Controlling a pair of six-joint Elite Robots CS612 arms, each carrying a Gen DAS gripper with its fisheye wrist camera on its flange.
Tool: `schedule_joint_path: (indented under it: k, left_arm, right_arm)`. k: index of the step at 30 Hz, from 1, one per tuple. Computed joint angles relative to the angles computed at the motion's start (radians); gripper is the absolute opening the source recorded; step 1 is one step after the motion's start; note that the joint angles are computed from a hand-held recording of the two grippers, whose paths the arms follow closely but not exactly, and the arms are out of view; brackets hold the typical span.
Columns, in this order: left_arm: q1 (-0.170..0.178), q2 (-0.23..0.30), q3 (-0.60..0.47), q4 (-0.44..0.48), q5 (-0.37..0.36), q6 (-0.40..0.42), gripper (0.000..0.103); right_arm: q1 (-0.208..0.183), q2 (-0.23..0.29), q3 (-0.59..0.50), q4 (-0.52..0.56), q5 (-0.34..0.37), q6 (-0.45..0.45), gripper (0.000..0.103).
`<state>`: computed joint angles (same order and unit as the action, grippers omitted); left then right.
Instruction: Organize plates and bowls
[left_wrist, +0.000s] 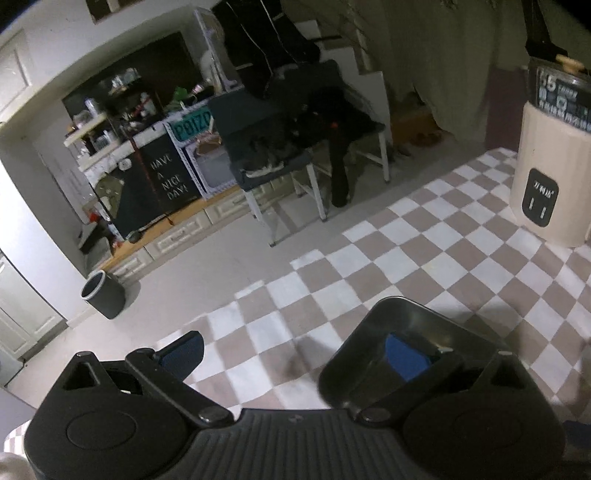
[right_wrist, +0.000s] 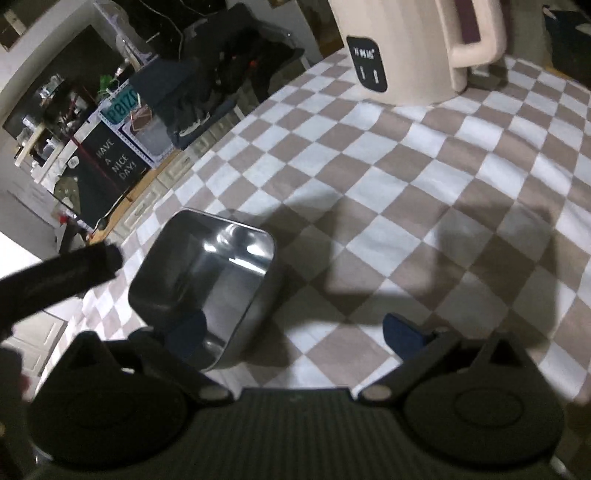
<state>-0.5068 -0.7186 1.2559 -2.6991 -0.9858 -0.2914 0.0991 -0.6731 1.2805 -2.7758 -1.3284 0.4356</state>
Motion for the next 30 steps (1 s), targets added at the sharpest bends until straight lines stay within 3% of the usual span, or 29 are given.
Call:
schedule_joint_path:
  k: [6, 9, 11, 15, 18, 21, 23, 25, 27, 30]
  left_arm:
    - [0.009, 0.024, -0.029, 0.062, 0.008, -0.086, 0.103]
    - [0.013, 0.012, -0.007, 0.083, 0.008, -0.112, 0.103]
    - [0.015, -0.002, 0.021, 0.076, -0.002, -0.123, 0.103]
    - [0.023, -0.031, 0.082, 0.046, -0.073, -0.170, 0.103]
    - [0.027, -0.056, 0.134, 0.009, -0.150, -0.204, 0.103]
    - [0.040, -0.083, 0.166, 0.022, -0.283, -0.282, 0.103]
    - [0.045, -0.096, 0.189, 0.005, -0.345, -0.327, 0.102]
    - [0.047, -0.105, 0.214, -0.045, -0.369, -0.362, 0.096]
    - [0.047, -0.111, 0.238, -0.109, -0.377, -0.423, 0.080]
    - [0.052, -0.115, 0.257, -0.158, -0.407, -0.473, 0.070]
  right_arm:
    - [-0.006, 0.005, -0.009, 0.030, -0.002, -0.154, 0.097]
    - [-0.002, 0.011, -0.015, -0.007, -0.052, -0.207, 0.092]
    - [-0.003, 0.016, -0.018, -0.022, -0.073, -0.222, 0.086]
    - [-0.019, 0.017, -0.020, -0.019, -0.037, -0.202, 0.077]
    - [-0.028, 0.017, -0.020, -0.030, 0.014, -0.230, 0.059]
    - [-0.034, 0.018, -0.018, -0.049, 0.073, -0.287, 0.035]
    - [-0.034, 0.013, -0.015, -0.045, 0.107, -0.326, 0.012]
    - [-0.032, 0.019, -0.030, -0.023, 0.117, -0.359, 0.006]
    - [-0.028, 0.018, -0.033, -0.017, 0.107, -0.391, 0.006]
    - [-0.028, 0.014, -0.033, -0.007, 0.116, -0.394, 0.006]
